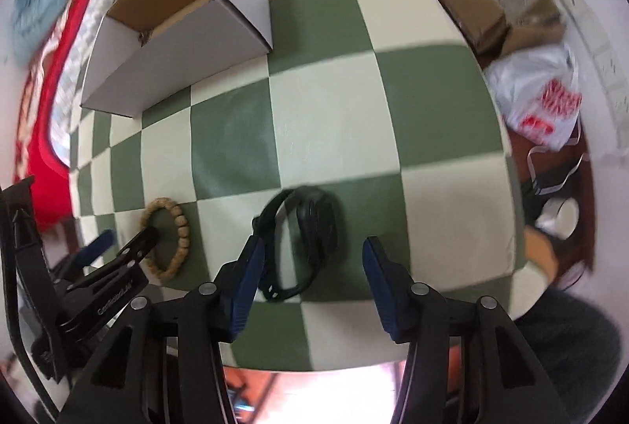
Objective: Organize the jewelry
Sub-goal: 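Grasp the wooden bead bracelet with the left gripper while the right holds the watch, then carry the watch and bead bracelet into the box and open both grippers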
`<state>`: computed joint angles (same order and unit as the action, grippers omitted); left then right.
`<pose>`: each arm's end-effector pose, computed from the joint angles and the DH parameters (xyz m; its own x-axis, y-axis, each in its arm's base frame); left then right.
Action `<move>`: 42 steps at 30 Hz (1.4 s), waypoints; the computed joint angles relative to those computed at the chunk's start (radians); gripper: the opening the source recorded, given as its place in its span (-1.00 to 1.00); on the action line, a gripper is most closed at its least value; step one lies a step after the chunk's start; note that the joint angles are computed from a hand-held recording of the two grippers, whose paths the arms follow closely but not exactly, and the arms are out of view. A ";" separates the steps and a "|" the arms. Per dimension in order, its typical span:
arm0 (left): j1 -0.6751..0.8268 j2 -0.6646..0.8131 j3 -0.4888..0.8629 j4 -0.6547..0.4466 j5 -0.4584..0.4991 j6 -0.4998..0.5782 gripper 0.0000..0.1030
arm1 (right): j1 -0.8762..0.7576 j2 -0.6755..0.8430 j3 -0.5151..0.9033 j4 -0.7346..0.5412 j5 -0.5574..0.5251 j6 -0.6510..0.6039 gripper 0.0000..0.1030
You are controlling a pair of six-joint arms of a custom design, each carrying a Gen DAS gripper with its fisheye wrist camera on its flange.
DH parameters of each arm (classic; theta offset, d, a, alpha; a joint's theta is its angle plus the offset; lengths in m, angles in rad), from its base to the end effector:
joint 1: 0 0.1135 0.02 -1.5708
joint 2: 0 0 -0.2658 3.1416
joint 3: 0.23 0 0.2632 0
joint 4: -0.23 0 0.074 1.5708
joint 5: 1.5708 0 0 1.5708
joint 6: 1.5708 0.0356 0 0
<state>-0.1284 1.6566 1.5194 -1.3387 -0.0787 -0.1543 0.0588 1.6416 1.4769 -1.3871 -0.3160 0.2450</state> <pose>0.3130 -0.0376 0.2937 -0.9941 -0.0261 -0.1057 -0.0329 0.9975 0.0628 0.3023 0.0289 0.2880 -0.9833 0.1731 0.0569 0.1822 0.9344 0.3060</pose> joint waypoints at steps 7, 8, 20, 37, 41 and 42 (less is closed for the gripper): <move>-0.007 -0.017 0.006 -0.009 -0.008 -0.002 -0.88 | 0.029 -0.039 -0.112 0.084 -0.018 0.070 -0.03; -0.010 -0.026 0.002 -0.009 -0.004 -0.007 -0.88 | 0.035 -0.044 -0.117 0.095 -0.024 0.078 -0.14; -0.059 -0.077 0.063 -0.059 0.014 -0.056 -0.88 | 0.050 -0.038 -0.111 0.124 -0.022 0.111 -0.28; -0.039 -0.052 0.103 -0.061 0.033 -0.049 -0.88 | 0.066 -0.031 -0.120 0.170 0.003 0.139 -0.18; -0.031 -0.048 0.136 -0.073 0.044 -0.041 -0.88 | 0.090 -0.032 -0.109 0.171 0.025 0.133 -0.27; -0.029 -0.046 0.149 -0.078 0.047 -0.040 -0.88 | 0.093 -0.034 -0.106 0.170 0.021 0.132 -0.28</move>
<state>-0.1570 1.6110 1.6683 -1.4166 -0.0314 -0.1946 0.1517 1.6078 1.3705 -1.2172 -0.2951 0.3767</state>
